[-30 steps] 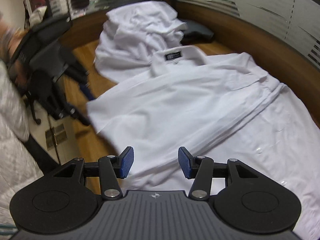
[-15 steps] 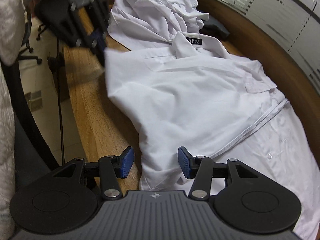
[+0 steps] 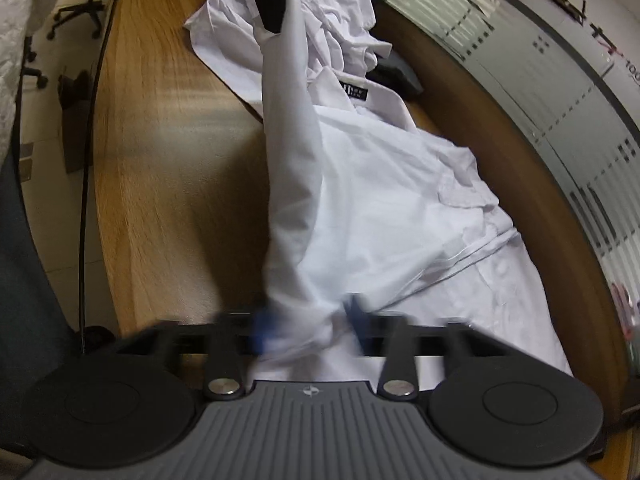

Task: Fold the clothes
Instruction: 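Grasp the shirt hem with both grippers and fold it over, then open both grippers and release the folded shirt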

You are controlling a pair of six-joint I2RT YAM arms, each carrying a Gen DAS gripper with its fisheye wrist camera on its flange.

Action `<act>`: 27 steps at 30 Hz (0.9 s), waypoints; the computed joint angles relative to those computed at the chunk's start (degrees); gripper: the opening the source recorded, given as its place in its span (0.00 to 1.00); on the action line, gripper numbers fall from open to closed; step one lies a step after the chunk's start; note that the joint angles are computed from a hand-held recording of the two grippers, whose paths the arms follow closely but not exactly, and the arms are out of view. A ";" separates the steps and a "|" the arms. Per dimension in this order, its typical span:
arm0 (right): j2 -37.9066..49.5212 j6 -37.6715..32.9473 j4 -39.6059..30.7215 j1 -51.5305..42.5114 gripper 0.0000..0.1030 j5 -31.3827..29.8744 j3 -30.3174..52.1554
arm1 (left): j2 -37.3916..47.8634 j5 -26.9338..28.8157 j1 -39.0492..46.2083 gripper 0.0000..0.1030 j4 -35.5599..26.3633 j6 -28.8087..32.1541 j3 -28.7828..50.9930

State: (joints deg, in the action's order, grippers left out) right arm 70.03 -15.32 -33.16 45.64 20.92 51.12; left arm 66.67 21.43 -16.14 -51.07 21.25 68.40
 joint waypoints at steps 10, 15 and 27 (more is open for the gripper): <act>17.01 -8.98 -26.87 -26.05 0.19 -31.73 35.88 | 12.82 -6.22 -2.57 0.03 1.25 -9.30 14.58; 35.45 -11.48 -38.93 -35.63 0.19 -41.34 57.84 | 25.39 -12.80 -4.85 0.03 0.21 -12.90 25.71; 65.38 -3.53 -49.46 -41.31 0.27 -47.65 86.50 | 49.83 -27.85 -9.05 0.04 -5.88 -15.05 43.74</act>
State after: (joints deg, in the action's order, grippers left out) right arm 135.41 -18.86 -82.62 4.33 -26.72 137.62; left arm 116.50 -6.42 -25.19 -56.95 6.20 112.14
